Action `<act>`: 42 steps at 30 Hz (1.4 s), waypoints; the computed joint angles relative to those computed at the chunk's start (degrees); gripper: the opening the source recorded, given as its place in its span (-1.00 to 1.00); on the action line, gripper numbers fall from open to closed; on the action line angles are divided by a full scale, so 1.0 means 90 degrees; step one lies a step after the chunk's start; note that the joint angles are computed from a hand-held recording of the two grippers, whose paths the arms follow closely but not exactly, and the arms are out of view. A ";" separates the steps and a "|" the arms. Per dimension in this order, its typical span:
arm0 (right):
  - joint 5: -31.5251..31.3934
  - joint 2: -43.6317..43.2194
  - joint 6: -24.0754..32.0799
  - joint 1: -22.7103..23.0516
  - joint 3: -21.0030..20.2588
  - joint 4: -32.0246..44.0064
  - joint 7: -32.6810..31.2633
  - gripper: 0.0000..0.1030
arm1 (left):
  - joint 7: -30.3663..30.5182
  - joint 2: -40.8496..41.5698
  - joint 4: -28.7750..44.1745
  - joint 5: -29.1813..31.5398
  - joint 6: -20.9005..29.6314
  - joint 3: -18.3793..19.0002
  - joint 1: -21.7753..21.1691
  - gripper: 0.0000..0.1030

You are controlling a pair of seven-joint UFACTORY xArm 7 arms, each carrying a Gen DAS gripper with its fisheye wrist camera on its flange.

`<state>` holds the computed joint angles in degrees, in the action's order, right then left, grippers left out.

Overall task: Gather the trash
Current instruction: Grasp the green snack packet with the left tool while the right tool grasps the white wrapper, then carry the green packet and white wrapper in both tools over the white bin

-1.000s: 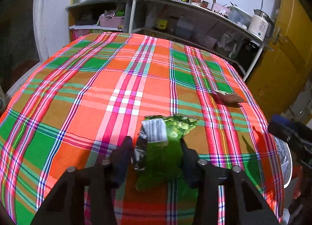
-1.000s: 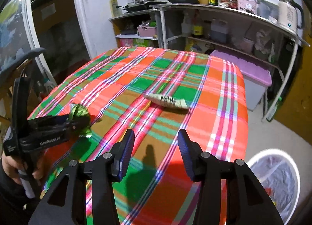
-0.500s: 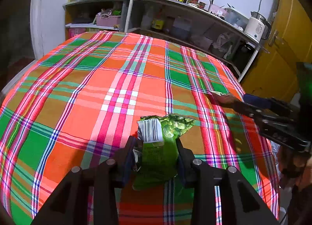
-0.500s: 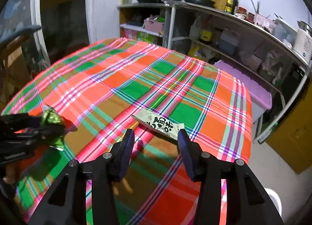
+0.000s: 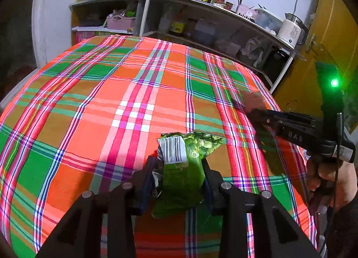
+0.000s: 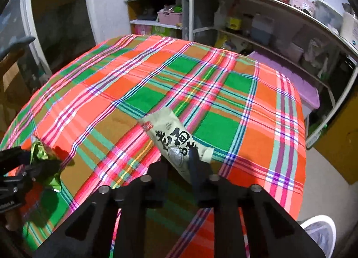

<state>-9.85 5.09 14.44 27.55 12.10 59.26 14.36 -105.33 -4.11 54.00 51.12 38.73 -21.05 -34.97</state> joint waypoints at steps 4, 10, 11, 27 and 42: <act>0.0129 -0.0246 -0.0165 -0.0029 0.0020 -0.0225 0.0100 -0.89 | -0.0024 0.0034 0.0067 0.0081 0.0057 -0.0024 -0.0038 -0.32; 0.0685 -0.0754 -0.0427 -0.0051 0.0133 -0.0740 -0.0131 -0.95 | 0.0008 0.0111 0.0221 0.0128 0.0187 -0.0071 -0.0181 -0.34; 0.0770 -0.0846 -0.0468 -0.0044 0.0144 -0.0828 -0.0167 -0.95 | 0.0030 0.0112 0.0240 0.0132 0.0203 -0.0072 -0.0205 -0.35; 0.1619 -0.3061 -0.0814 0.0295 0.0107 -0.2599 0.0004 -0.95 | 0.0140 0.0253 0.0967 0.0226 0.1042 -0.0318 -0.0836 -0.35; 0.1526 -0.5214 -0.0234 0.0304 0.0082 -0.3782 0.0609 -0.95 | 0.0368 0.0954 0.2142 0.0616 0.1622 -0.0229 -0.1697 -0.35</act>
<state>3.89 -41.83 12.33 30.29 12.84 25.22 19.84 -102.02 4.47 73.28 56.67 53.33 -23.11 -50.24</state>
